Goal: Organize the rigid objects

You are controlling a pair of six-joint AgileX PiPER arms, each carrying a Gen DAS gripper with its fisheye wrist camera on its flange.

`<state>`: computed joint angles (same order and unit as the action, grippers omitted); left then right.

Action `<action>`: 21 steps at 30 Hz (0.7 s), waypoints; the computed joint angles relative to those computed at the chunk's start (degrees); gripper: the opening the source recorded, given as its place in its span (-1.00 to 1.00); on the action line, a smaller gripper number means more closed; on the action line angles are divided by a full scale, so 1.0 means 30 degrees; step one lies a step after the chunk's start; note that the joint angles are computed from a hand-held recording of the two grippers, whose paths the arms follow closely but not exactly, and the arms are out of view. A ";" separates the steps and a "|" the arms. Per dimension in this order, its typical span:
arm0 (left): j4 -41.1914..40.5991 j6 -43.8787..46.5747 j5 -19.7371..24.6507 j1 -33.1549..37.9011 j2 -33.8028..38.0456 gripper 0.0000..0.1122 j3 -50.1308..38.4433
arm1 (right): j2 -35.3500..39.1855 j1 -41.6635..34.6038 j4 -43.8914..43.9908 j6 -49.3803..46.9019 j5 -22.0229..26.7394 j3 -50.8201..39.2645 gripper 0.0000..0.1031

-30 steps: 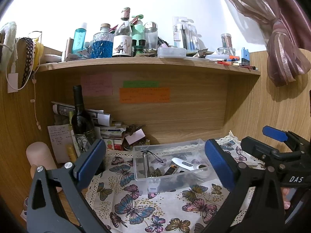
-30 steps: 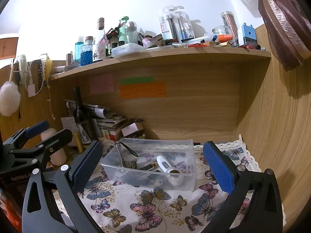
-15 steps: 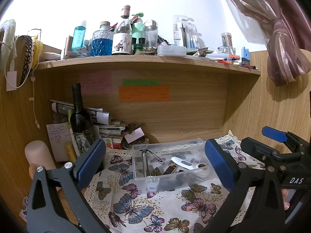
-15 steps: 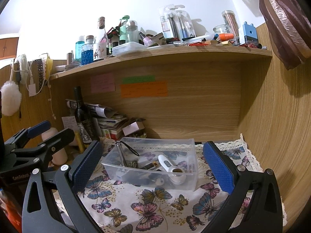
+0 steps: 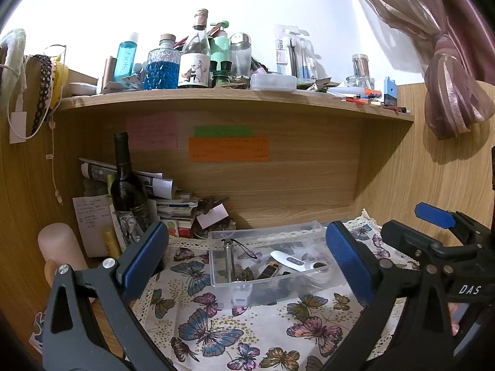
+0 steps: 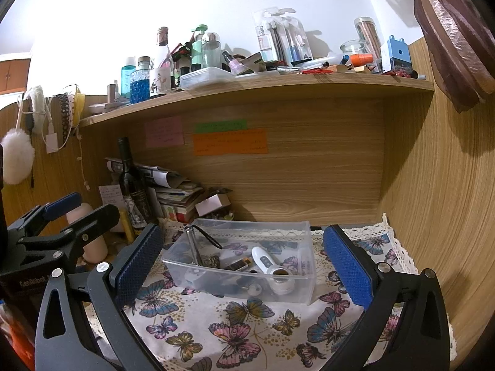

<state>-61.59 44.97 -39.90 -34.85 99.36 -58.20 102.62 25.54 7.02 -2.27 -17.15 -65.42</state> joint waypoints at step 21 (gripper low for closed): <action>-0.0114 0.0109 0.0819 0.0138 0.0001 0.84 -0.0272 | 0.0258 0.0037 0.0200 -0.0087 0.0228 -0.0252 1.00</action>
